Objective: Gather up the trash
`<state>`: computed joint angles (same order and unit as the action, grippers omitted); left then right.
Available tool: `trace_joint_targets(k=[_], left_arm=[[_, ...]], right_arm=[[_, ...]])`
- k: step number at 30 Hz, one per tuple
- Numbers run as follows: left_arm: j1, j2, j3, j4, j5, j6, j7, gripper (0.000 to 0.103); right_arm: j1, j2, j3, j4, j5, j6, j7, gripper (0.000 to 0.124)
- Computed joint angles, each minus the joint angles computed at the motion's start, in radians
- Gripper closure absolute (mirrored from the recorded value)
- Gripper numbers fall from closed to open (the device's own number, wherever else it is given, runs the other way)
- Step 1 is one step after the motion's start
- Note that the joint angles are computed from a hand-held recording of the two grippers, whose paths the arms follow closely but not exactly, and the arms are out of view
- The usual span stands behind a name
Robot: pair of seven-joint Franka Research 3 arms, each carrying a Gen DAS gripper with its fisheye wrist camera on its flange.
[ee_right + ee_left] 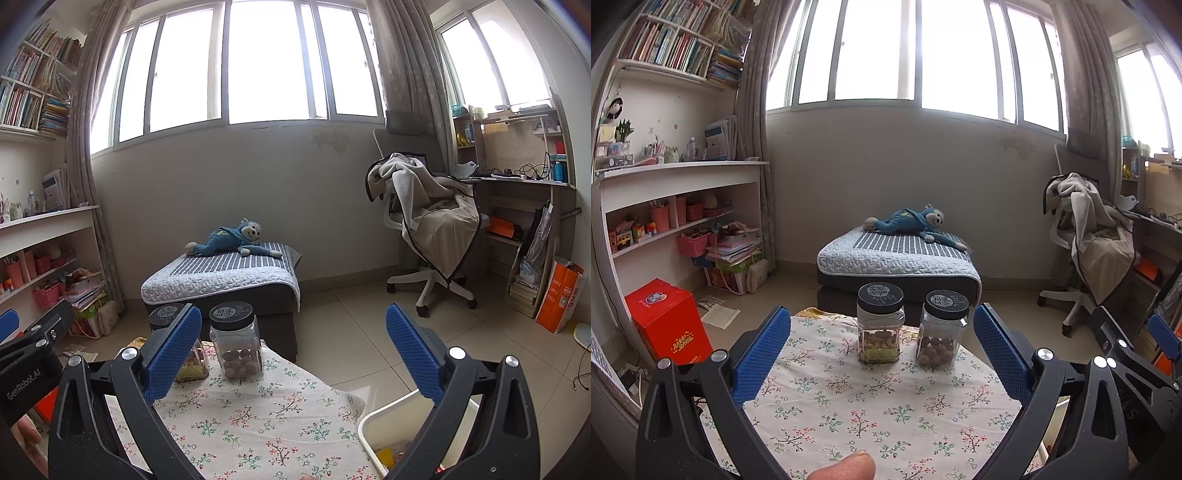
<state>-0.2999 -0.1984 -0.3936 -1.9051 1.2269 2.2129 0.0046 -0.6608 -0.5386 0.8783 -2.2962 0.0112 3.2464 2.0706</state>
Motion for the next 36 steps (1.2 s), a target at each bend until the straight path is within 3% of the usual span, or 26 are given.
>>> trace_joint_targets(k=[36], left_arm=[[-0.010, 0.012, -0.001, 0.019, 0.006, -0.027, 0.005, 0.007]], right_arm=[[-0.001, 0.003, 0.000, 0.000, 0.001, 0.003, -0.007, 0.028]])
